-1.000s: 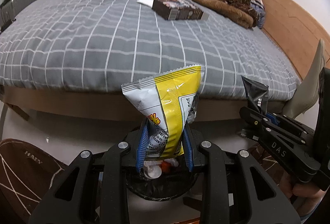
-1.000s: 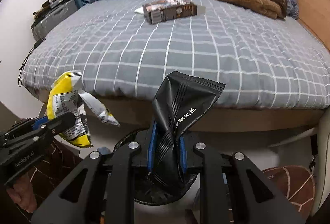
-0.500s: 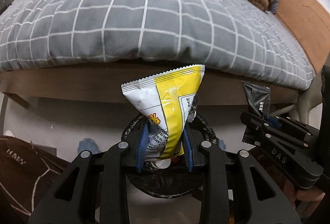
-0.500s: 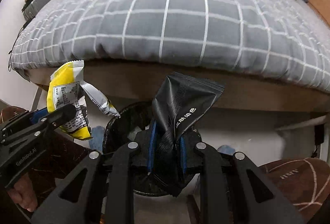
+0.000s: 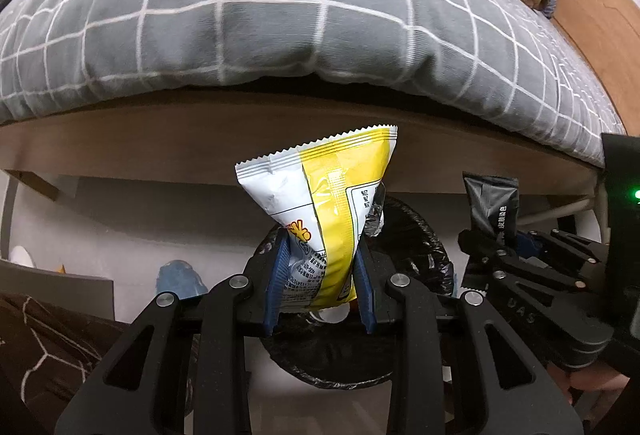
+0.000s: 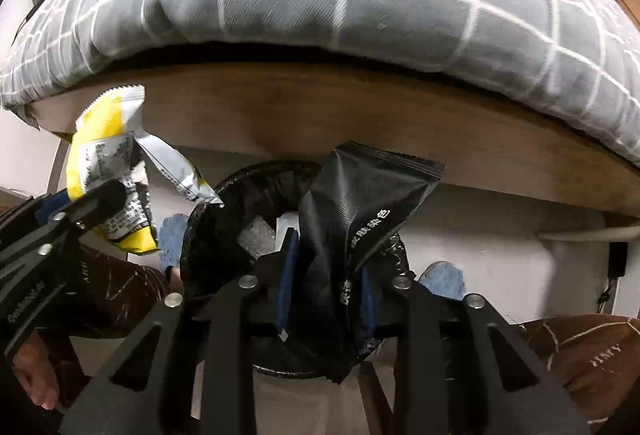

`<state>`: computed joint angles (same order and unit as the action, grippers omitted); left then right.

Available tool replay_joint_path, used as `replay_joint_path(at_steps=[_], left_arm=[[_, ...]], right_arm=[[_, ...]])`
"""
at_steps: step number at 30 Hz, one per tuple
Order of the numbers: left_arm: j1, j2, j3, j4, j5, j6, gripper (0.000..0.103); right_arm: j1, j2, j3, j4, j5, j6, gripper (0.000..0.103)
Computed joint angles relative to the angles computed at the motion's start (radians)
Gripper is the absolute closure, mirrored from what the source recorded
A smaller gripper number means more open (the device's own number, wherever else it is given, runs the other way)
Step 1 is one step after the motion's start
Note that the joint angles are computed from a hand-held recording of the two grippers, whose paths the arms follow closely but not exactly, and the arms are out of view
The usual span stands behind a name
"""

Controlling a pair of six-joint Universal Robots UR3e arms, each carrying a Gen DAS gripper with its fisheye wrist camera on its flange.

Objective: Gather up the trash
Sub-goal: 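Carry the snack bag and black packet down over the trash bin, then open the right tool to drop the black packet while the left tool drops the snack bag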

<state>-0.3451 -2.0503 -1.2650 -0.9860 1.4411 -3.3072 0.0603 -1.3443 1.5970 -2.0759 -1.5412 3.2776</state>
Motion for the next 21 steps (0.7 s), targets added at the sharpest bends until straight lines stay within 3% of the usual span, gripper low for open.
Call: replay_joint_path(at_steps=[6, 8, 11, 17, 21], left_arm=[[0.007, 0.004, -0.010, -0.007, 0.005, -0.001, 0.073], [0.003, -0.014, 0.016, -0.017, 0.007, -0.005, 0.073], [-0.010, -0.056, 0.089, -0.052, 0.011, -0.016, 0.073], [-0.024, -0.093, 0.128, -0.057, 0.004, -0.006, 0.073], [-0.036, -0.117, 0.154, -0.064, -0.006, 0.006, 0.073]], right_arm=[[0.019, 0.012, 0.011, -0.025, -0.007, -0.004, 0.052], [0.022, 0.005, 0.025, -0.045, -0.010, 0.005, 0.039], [0.015, -0.017, 0.042, -0.067, -0.005, 0.007, 0.027], [-0.036, -0.091, 0.117, -0.113, -0.005, -0.003, 0.012], [-0.105, -0.157, 0.191, -0.141, -0.010, -0.009, 0.008]])
